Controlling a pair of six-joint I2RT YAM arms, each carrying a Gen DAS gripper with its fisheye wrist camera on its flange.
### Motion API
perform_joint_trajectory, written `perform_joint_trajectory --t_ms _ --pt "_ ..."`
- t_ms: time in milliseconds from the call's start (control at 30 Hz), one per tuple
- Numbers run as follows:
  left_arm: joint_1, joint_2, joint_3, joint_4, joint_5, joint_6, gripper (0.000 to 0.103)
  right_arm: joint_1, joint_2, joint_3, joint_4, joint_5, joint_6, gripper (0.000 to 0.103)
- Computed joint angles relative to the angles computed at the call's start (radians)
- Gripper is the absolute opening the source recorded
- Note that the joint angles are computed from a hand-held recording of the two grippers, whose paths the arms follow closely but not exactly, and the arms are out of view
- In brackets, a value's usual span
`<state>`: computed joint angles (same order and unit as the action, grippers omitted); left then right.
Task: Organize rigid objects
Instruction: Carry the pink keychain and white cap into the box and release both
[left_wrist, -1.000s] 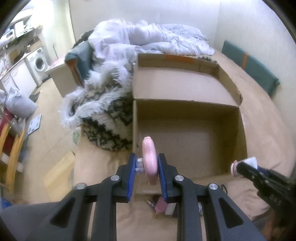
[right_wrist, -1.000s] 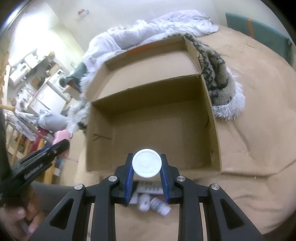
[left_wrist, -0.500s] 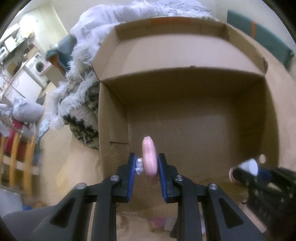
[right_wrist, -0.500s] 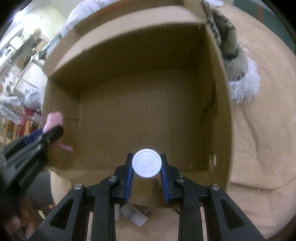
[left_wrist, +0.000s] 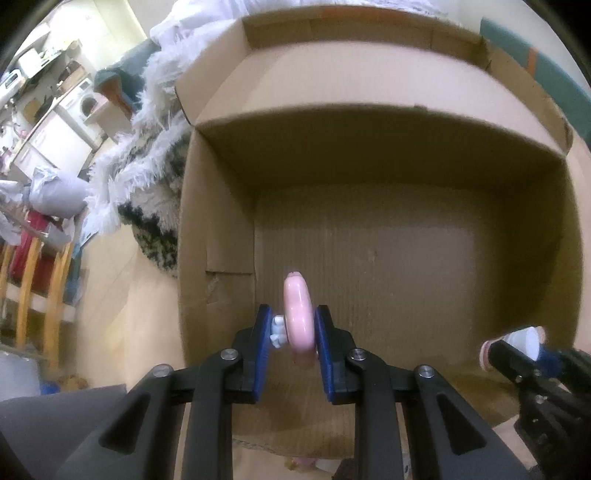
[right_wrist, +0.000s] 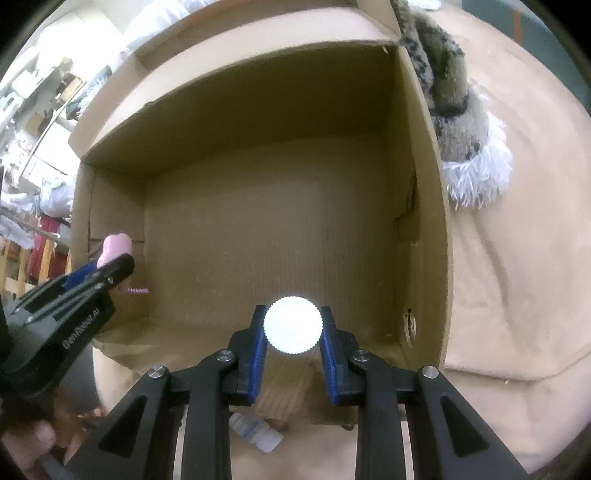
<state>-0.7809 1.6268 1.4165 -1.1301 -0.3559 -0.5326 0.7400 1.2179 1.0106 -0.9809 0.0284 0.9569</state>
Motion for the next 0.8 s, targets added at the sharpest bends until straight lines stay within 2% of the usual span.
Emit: perform_joint_trajectory --t_ms 367,533,667,700,733,767,800 --pt "-0.011 0.038 0.014 0.007 -0.028 -0.02 0.021 0.03 0.048 0.055 0.003 0.018 -0.005 0.028" --pt "0.004 0.047 -0.005 0.016 -0.006 -0.032 0.021 0.007 0.006 0.026 -0.018 0.022 -0.005 0.028" --pt "-0.001 0.05 -0.016 0.027 0.009 -0.027 0.021 0.01 0.037 0.045 -0.012 0.025 -0.008 0.03" --pt "0.0 0.051 -0.017 0.03 0.018 -0.027 0.021 0.017 0.033 0.039 -0.007 0.024 0.002 0.033" --pt "0.0 0.054 -0.017 0.033 0.025 -0.024 0.021 0.011 0.029 0.036 -0.006 0.018 0.008 0.046" --pt "0.0 0.057 -0.016 0.035 0.026 -0.018 0.021 0.01 0.035 0.04 0.0 0.018 0.017 0.067" --pt "-0.003 0.061 -0.013 0.035 0.025 -0.011 0.021 0.004 0.026 0.041 -0.001 0.022 0.024 0.072"
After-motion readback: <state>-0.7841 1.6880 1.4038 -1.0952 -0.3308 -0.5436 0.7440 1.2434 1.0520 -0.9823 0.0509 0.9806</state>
